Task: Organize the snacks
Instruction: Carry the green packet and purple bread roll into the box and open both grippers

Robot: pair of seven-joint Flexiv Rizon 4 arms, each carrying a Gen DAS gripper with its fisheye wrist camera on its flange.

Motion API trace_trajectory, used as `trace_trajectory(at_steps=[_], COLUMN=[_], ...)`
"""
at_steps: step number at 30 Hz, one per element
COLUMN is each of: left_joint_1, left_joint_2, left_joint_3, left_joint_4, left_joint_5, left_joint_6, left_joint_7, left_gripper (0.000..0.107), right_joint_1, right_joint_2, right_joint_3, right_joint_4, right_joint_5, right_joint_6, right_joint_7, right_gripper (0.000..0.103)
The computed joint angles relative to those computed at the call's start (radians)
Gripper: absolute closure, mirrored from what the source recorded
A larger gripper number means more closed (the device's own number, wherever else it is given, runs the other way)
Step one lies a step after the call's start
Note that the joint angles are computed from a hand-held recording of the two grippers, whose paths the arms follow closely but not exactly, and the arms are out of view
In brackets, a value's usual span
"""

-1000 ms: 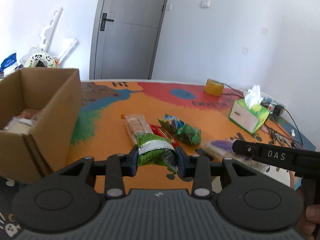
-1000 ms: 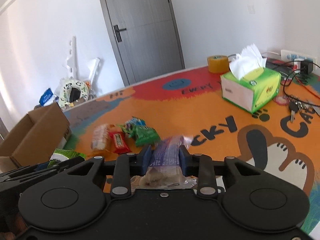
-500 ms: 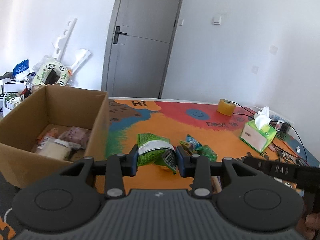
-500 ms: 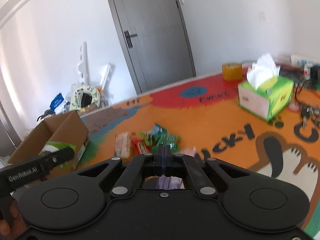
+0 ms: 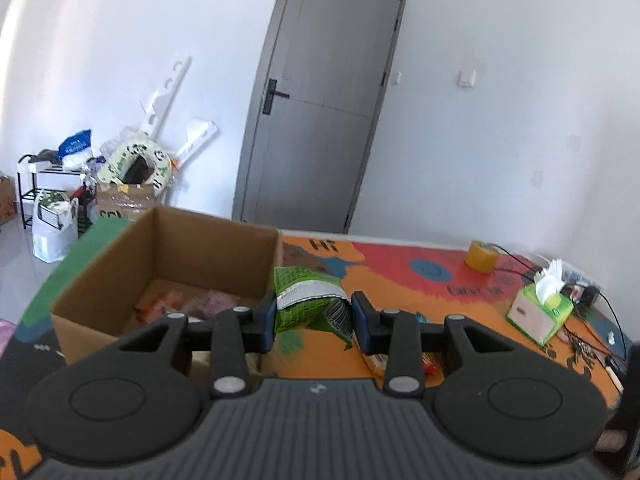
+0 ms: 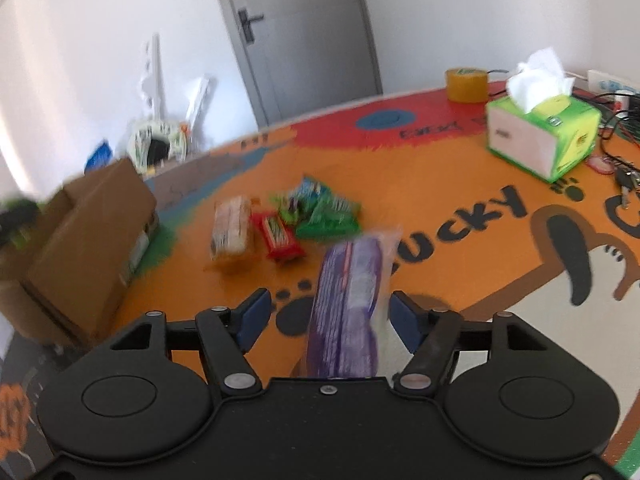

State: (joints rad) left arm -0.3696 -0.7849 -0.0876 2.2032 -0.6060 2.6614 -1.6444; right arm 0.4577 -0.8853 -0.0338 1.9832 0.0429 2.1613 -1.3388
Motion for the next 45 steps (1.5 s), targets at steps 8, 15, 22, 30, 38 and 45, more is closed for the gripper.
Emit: trace_trajectory(at_steps=[8,15,22,30,38,45], left_joint_1=[0.033,0.059,0.084,0.094,0.100,0.108], left_joint_2=[0.027,0.038,0.045,0.064,0.082,0.092], left_joint_3=[0.019,0.031,0.038,0.051,0.056,0.068], left_joint_4=[0.053,0.070,0.074,0.114,0.164,0.208], left_joint_5=[-0.031,-0.056,-0.083,-0.089,-0.113,-0.126], left_joint_6=[0.025,0.030,-0.001,0.000,0.005,0.017], left_joint_7=[-0.030,-0.044,-0.059,-0.110,-0.164,-0.212], left_gripper=[0.070,0.070,0.066,0.045,0.041,0.037], right_joint_1=[-0.064,-0.053,-0.040,-0.031,-0.026,-0.010], right_joint_2=[0.013,0.022,0.035,0.050,0.046,0.038], right_joint_3=[0.067,0.068,0.074,0.098,0.126,0.144], right_joint_4=[0.010,0.005,-0.009,-0.044,-0.103,-0.153], right_joint_5=[-0.056,-0.067,-0.079,-0.139,-0.231,-0.290], right_joint_6=[0.067,0.098,0.112,0.116,0.078,0.041], right_joint_7=[0.020,0.021,0.016,0.006,0.012,0.022], right_gripper=[0.074,0.075,0.075,0.075,0.075,0.075])
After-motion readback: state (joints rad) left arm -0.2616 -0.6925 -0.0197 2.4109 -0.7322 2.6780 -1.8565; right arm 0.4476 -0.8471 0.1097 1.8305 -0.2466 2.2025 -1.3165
